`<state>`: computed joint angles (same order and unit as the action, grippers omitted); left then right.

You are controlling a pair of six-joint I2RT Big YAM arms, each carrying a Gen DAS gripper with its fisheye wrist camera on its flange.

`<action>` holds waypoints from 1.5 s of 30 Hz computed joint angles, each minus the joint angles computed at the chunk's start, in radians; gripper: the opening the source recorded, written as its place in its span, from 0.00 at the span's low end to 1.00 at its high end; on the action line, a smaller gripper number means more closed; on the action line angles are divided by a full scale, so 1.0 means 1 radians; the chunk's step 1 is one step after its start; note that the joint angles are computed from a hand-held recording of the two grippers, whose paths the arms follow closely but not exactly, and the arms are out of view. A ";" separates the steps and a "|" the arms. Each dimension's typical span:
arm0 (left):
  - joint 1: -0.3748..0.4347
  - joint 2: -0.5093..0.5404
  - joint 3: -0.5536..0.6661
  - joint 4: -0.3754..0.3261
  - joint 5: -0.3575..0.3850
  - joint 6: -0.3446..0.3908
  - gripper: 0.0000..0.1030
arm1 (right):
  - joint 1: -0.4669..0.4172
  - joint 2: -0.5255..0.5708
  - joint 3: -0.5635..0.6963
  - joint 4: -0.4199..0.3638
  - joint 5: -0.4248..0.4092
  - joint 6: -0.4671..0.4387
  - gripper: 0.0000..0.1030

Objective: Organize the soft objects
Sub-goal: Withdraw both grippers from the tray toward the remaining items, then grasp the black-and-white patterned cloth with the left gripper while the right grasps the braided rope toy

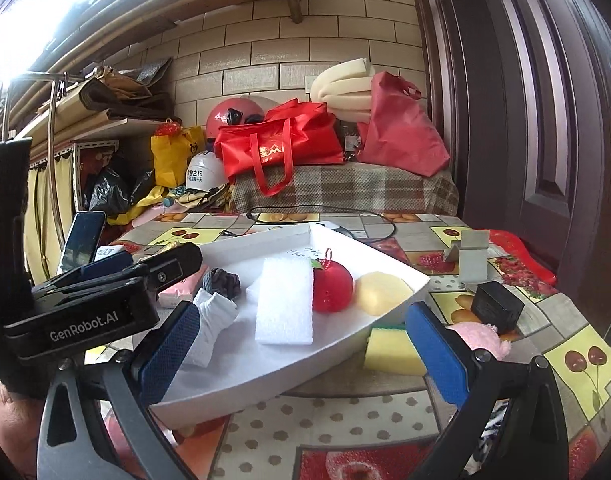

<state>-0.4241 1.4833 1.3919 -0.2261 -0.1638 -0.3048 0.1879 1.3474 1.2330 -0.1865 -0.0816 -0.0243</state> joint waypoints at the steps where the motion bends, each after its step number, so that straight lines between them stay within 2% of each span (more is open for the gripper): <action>1: -0.007 0.005 0.010 -0.016 0.028 0.021 1.00 | -0.020 -0.012 -0.008 -0.012 -0.032 0.009 1.00; 5: -0.049 0.014 0.030 -0.037 0.113 0.123 1.00 | -0.131 -0.029 -0.004 -0.109 -0.160 0.028 1.00; 7: -0.070 0.019 0.041 -0.051 0.185 0.174 1.00 | -0.202 -0.023 0.014 -0.185 -0.281 0.026 1.00; 9: -0.090 0.032 0.062 -0.089 0.258 0.213 1.00 | -0.275 -0.025 0.016 -0.212 -0.365 0.046 1.00; 10: -0.105 0.041 0.080 -0.118 0.257 0.234 1.00 | -0.306 -0.022 0.022 -0.228 -0.388 0.044 1.00; 12: -0.128 0.062 0.115 -0.168 0.263 0.265 1.00 | -0.352 -0.009 0.049 -0.297 -0.392 -0.002 1.00; 15: -0.148 0.107 0.186 -0.269 0.301 0.286 1.00 | -0.403 0.030 0.115 -0.448 -0.414 -0.125 1.00; 17: -0.153 0.150 0.246 -0.345 0.340 0.290 0.99 | -0.412 0.045 0.145 -0.528 -0.390 -0.226 1.00; 20: -0.168 0.224 0.352 -0.476 0.369 0.313 0.99 | -0.402 0.054 0.162 -0.592 -0.328 -0.360 1.00; 22: -0.184 0.268 0.414 -0.553 0.352 0.341 0.99 | -0.393 0.069 0.176 -0.627 -0.292 -0.408 0.93; 23: -0.191 0.285 0.440 -0.581 0.338 0.354 0.99 | -0.393 0.084 0.190 -0.657 -0.289 -0.426 0.87; 24: -0.199 0.300 0.462 -0.600 0.328 0.364 0.99 | -0.391 0.103 0.211 -0.693 -0.282 -0.438 0.77; 26: -0.209 0.322 0.492 -0.626 0.312 0.383 0.99 | -0.385 0.137 0.244 -0.756 -0.273 -0.460 0.70; 31: -0.230 0.386 0.584 -0.691 0.287 0.438 0.99 | -0.376 0.149 0.253 -0.756 -0.271 -0.480 0.69; 33: -0.239 0.421 0.636 -0.736 0.264 0.463 0.99 | -0.375 0.157 0.262 -0.757 -0.271 -0.476 0.64; 35: -0.243 0.463 0.698 -0.799 0.256 0.476 0.87 | -0.379 0.170 0.279 -0.774 -0.286 -0.471 0.61; 36: -0.241 0.475 0.716 -0.816 0.271 0.477 0.79 | -0.382 0.172 0.282 -0.779 -0.294 -0.471 0.52; 37: -0.238 0.473 0.714 -0.808 0.287 0.473 0.64 | -0.382 0.175 0.286 -0.782 -0.294 -0.469 0.51; 39: -0.231 0.464 0.701 -0.790 0.306 0.459 0.50 | -0.383 0.173 0.284 -0.777 -0.294 -0.465 0.41; 40: -0.229 0.462 0.698 -0.781 0.309 0.449 0.46 | -0.384 0.170 0.280 -0.768 -0.293 -0.460 0.40; 43: -0.226 0.424 0.639 -0.698 0.300 0.416 0.45 | -0.391 0.153 0.260 -0.721 -0.286 -0.422 0.35; 45: -0.227 0.371 0.556 -0.593 0.274 0.397 0.44 | -0.403 0.127 0.230 -0.659 -0.290 -0.381 0.34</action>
<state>-0.6507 1.8538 1.9481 -0.8186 0.1105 0.0924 -0.2154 1.4744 1.4626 -0.8460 -0.3712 -0.4050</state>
